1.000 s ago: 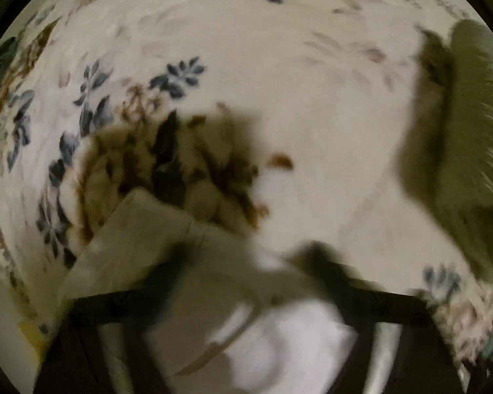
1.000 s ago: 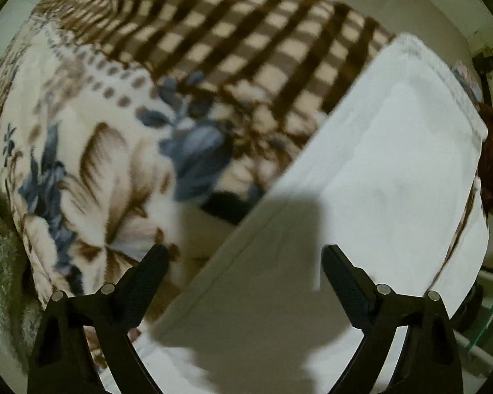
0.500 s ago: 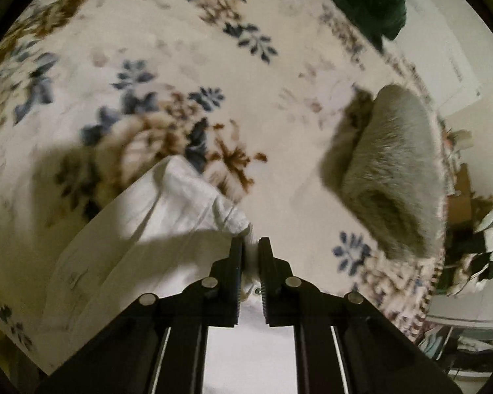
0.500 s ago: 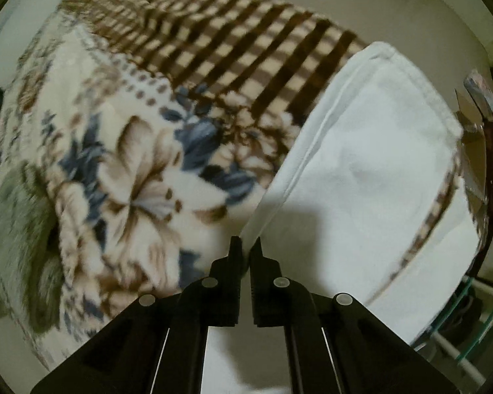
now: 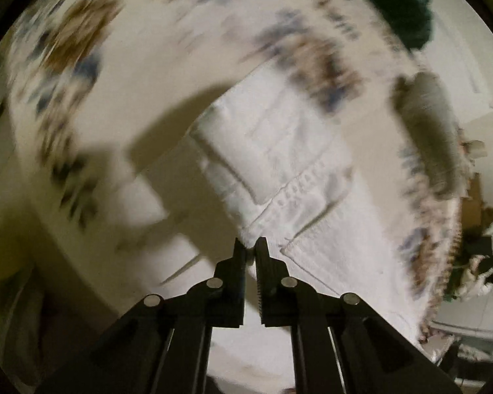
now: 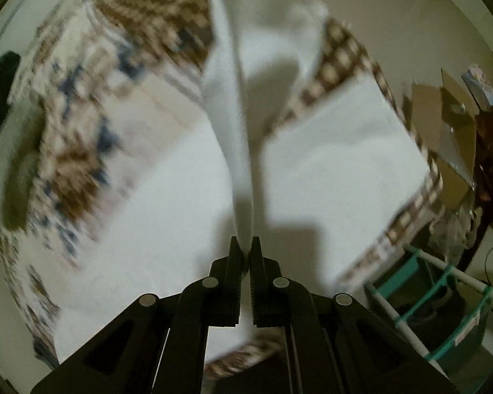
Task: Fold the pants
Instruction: 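Lift the hems with both grippers and fold them over toward the waistband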
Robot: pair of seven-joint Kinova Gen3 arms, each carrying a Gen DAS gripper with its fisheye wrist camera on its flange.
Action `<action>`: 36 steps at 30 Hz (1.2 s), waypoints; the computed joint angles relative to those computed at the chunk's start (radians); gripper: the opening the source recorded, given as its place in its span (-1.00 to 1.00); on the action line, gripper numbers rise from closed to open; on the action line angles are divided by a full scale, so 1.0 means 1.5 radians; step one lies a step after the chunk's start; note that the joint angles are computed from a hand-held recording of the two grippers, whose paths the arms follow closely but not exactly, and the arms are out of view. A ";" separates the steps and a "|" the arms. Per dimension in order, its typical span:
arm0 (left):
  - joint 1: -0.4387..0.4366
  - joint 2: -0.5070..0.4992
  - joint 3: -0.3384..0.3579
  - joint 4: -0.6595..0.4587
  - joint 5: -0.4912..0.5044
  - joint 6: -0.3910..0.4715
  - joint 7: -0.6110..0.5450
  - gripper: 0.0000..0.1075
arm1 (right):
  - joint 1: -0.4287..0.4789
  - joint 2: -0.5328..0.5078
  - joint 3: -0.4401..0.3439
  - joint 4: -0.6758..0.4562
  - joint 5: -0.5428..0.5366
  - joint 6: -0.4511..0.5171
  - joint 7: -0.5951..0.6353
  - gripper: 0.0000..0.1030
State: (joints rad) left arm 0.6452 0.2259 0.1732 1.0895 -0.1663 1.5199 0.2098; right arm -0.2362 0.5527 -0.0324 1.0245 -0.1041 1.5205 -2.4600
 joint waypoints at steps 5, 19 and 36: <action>0.024 -0.036 -0.003 0.154 0.029 -0.098 0.108 -0.91 | 0.036 -0.029 -0.036 0.154 -0.019 -0.073 0.020 -0.91; -0.041 -0.048 0.007 0.231 -0.039 -0.234 0.131 0.16 | 0.107 -0.179 0.028 0.381 -0.064 -0.277 0.044 -0.05; -0.013 -0.090 0.036 0.188 -0.075 -0.133 0.132 -0.79 | 0.160 -0.265 0.043 0.458 -0.065 -0.377 0.003 -1.00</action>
